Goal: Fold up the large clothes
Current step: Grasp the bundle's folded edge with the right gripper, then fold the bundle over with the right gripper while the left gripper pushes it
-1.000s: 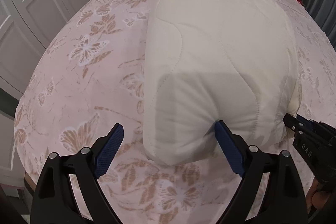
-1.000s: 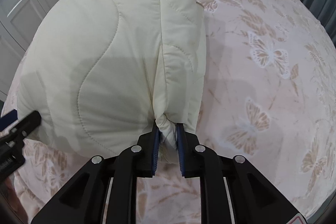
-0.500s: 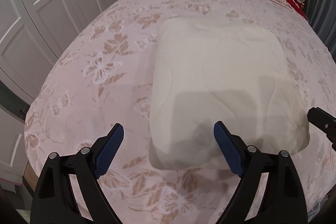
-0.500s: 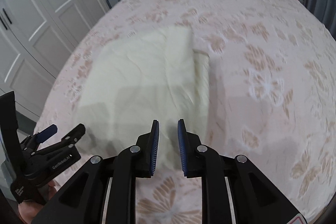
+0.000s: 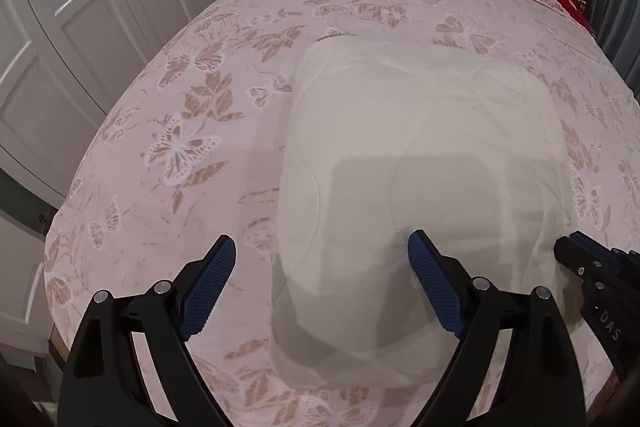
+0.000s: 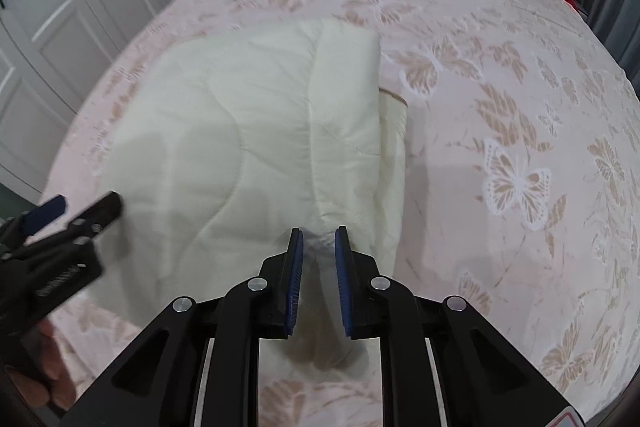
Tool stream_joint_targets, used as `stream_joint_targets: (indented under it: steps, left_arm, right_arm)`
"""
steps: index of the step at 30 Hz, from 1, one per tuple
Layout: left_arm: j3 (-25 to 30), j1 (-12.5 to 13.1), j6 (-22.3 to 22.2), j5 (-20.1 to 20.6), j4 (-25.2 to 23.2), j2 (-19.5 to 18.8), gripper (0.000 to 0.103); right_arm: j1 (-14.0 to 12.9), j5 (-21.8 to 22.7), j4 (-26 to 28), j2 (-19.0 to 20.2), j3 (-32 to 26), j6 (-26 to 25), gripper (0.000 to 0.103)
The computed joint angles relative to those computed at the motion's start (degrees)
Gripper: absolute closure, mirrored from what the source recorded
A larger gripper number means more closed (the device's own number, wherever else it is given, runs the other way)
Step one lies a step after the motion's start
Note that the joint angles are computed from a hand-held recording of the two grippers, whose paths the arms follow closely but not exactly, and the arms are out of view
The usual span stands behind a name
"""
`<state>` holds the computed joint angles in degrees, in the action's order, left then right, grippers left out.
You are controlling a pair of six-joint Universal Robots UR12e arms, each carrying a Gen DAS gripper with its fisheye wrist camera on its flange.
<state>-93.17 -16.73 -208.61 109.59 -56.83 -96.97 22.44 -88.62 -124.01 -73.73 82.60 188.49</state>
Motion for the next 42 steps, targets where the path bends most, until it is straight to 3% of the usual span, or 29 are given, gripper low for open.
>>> stream_joint_targets:
  steps: [14, 20, 36, 38, 39, 42]
  left_arm:
    - [-2.3, 0.9, -1.0, -3.5, 2.6, -1.5, 0.007]
    - [-2.2, 0.1, -0.8, -1.1, 3.5, -2.6, 0.005]
    - [-2.0, -0.2, -0.6, 0.5, 5.3, -3.9, 0.005]
    - [-2.3, 0.4, -0.9, -1.3, 5.7, -3.4, 0.005]
    - [-3.0, 1.2, -1.8, -4.3, 6.3, -2.3, 0.005]
    - [-6.4, 3.0, -2.3, -11.2, 8.4, 2.1, 0.007]
  right_arm:
    - [-1.5, 3.0, 0.9, 2.0, 1.4, 2.9, 0.088]
    - [-1.4, 2.6, 0.6, 2.7, 1.1, 2.5, 0.088]
    - [-1.5, 2.8, -0.4, 3.4, 1.1, 2.6, 0.088]
    - [-1.8, 3.7, 0.4, 3.4, 0.7, 1.9, 0.088]
    - [-2.3, 5.2, 0.5, 3.1, 0.7, 2.1, 0.088]
    - [-4.8, 12.7, -1.8, 0.2, 3.4, 4.8, 0.082]
